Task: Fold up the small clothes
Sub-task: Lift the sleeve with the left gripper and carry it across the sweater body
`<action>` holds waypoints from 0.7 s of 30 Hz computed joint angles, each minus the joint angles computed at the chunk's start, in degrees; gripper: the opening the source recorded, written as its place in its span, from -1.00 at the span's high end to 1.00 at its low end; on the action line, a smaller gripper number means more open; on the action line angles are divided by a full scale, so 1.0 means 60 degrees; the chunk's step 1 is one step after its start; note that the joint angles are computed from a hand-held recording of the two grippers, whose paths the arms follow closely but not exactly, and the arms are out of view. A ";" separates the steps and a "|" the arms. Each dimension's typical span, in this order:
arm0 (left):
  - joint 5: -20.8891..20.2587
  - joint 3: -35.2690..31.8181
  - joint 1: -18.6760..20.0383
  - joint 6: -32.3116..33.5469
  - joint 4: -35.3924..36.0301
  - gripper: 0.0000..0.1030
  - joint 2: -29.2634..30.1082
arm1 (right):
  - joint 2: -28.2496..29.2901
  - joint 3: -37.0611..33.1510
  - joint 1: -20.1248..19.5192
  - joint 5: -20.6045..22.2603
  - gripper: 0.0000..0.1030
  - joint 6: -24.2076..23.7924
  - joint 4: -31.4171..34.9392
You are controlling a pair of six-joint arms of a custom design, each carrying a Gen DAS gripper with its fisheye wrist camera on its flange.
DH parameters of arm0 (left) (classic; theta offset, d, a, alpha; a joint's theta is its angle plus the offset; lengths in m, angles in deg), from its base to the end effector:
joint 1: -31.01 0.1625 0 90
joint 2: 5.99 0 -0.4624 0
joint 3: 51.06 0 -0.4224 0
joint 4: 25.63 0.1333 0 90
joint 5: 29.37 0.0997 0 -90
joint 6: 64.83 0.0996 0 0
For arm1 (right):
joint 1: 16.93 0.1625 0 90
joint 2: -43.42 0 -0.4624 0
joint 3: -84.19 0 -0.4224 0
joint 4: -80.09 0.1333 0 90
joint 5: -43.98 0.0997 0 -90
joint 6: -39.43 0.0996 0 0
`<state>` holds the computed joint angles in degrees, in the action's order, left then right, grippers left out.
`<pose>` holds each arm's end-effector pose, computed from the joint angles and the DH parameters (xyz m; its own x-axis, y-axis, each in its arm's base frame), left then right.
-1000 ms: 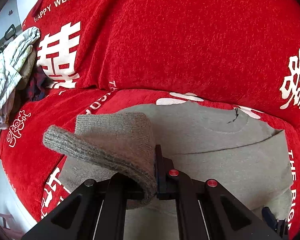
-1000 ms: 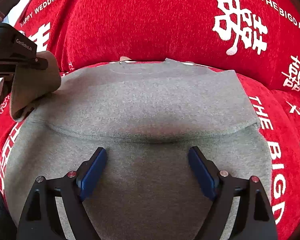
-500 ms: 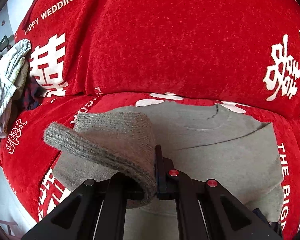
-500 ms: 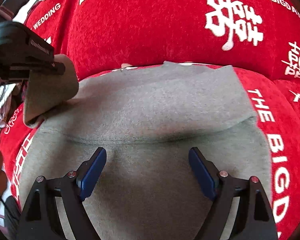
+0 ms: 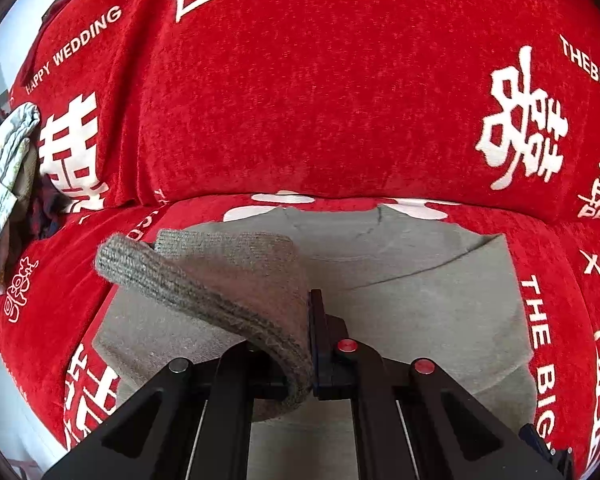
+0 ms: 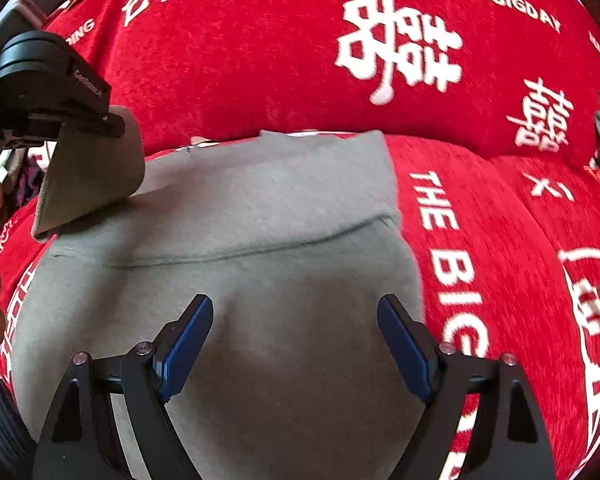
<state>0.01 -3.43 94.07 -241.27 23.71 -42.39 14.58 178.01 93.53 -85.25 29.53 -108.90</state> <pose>-0.1317 -0.7449 0.2631 -0.6056 -0.1109 -0.7880 0.4330 0.7848 -0.4433 0.3139 -0.6402 -0.0054 -0.7869 -0.0738 0.6126 -0.4315 0.7755 -0.4609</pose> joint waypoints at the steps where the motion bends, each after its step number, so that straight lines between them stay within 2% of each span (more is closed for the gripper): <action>1: 0.0010 -0.0022 -0.0009 -0.0013 0.0018 0.85 0.0028 | -0.0045 0.0045 -0.0018 -0.0065 -0.69 0.0109 0.0036; 11: 0.0405 0.0048 -0.0147 -0.0172 0.0072 0.85 0.0202 | -0.0482 0.0320 -0.0022 -0.0464 -0.69 0.0071 -0.0303; 17: 0.0480 0.0221 -0.0236 0.0002 -0.0077 0.85 0.0370 | -0.0656 0.0484 -0.0098 -0.0435 -0.69 0.0136 -0.0433; 21: 0.0724 -0.0216 -0.0212 -0.0308 0.0337 0.85 0.0661 | -0.0693 0.0444 -0.0155 -0.0526 -0.69 0.0201 -0.0159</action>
<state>4.36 -4.73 92.80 -243.12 25.73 -38.42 10.43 180.67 92.60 -88.41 30.74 -109.86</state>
